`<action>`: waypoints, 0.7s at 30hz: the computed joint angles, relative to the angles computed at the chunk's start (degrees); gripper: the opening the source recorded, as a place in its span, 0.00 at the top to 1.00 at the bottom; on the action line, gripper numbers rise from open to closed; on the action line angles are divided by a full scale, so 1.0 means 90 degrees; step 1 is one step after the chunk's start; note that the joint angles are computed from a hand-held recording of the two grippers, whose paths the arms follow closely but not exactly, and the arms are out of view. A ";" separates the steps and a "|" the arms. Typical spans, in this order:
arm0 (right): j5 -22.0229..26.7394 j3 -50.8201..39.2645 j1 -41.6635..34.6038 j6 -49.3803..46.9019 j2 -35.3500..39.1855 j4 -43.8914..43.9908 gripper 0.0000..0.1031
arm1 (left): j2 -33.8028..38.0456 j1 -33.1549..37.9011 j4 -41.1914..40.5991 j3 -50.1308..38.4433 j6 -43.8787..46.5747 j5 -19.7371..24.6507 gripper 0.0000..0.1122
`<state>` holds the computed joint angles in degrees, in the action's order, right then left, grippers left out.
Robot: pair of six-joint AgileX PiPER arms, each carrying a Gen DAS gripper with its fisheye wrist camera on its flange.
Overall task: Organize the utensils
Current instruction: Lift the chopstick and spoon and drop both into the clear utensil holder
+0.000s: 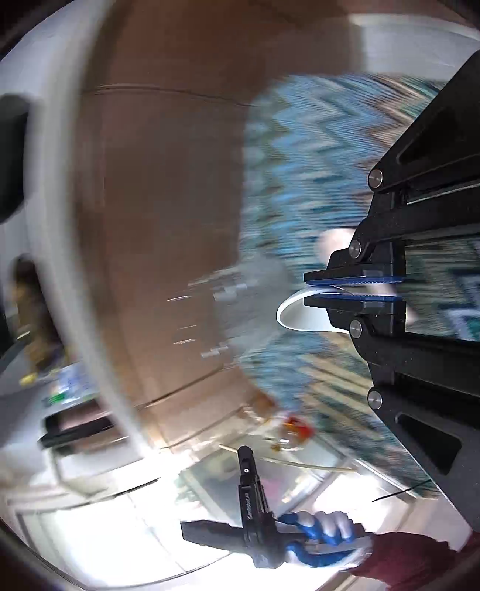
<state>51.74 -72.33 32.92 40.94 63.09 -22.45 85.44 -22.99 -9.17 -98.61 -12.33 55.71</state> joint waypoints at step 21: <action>-0.1116 -0.1059 -0.0288 0.3572 0.3021 -0.4790 0.95 | 0.2620 -0.1618 0.6399 -0.1824 -0.6256 -0.2692 0.96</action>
